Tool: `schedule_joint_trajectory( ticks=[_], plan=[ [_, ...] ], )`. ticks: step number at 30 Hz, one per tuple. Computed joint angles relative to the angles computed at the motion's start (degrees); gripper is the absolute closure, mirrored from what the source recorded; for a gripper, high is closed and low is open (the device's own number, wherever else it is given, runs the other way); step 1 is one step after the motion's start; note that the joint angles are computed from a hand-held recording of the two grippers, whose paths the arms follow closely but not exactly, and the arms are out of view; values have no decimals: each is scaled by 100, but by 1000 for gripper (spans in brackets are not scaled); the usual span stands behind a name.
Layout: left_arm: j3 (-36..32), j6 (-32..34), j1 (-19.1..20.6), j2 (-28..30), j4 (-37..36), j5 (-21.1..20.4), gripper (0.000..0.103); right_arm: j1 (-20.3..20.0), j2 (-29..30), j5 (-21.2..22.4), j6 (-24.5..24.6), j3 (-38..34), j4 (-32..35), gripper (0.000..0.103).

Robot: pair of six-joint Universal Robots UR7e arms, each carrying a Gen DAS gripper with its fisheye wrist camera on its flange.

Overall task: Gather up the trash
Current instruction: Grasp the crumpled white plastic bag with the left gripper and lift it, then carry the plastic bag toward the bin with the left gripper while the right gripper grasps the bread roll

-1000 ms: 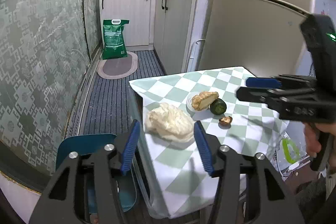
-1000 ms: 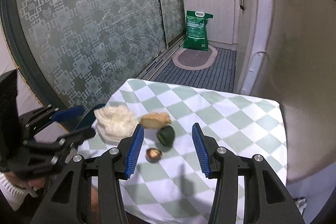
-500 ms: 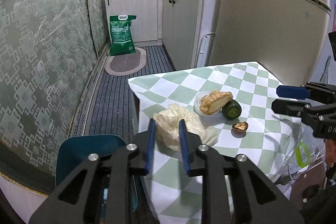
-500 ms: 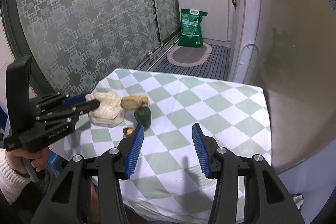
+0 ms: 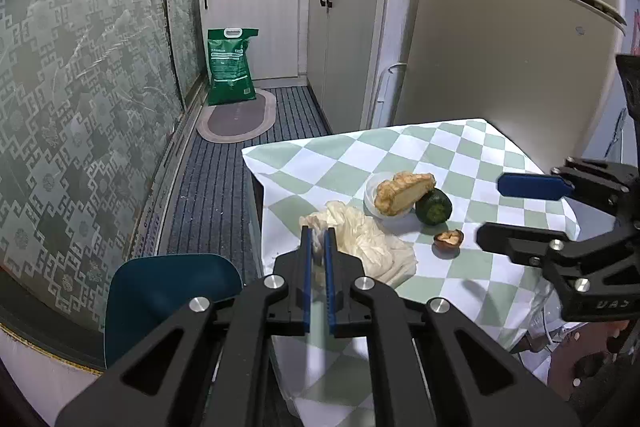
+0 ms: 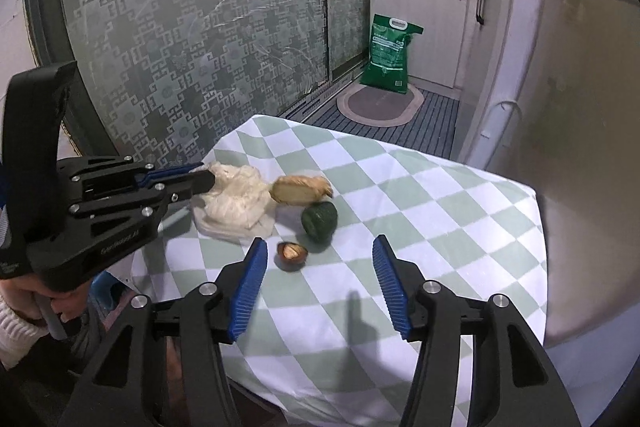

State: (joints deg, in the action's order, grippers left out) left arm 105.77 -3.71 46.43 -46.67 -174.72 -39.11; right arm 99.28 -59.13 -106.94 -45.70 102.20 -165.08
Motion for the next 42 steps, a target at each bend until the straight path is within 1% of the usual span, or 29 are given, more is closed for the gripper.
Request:
schedule_joint_trajectory(
  ticks=[4,11,17,21,24,25,26,31,37,42],
  plan=[
    [76,-18,-9,-72,-5,-45,96,85,145,-150,-102,-59,-156,43],
    [370,-99,25,-410,-89,-217,97,211,494,-416,-166,-298,-264,43],
    [526,-38,29,-606,-206,-266,96,318,842,-727,-231,-504,-410,40],
    [644,-1,33,-742,-293,-297,96,386,1041,-965,-290,-621,-539,40],
    [736,41,42,-849,-383,-305,96,393,1132,-1083,-223,-717,-523,40],
    [770,71,47,-882,-448,-307,96,399,1155,-1114,-205,-737,-544,42],
    [793,89,54,-912,-493,-319,96,401,1166,-1127,-193,-748,-552,46],
    [931,126,71,-1075,-659,-276,96,433,1243,-1216,-113,-864,-478,55],
    [1078,163,101,-1278,-856,-123,96,488,1320,-1305,-144,-916,-523,56],
    [1172,185,174,-1424,-933,13,96,561,1259,-1282,-53,-878,-612,55]
  ],
)
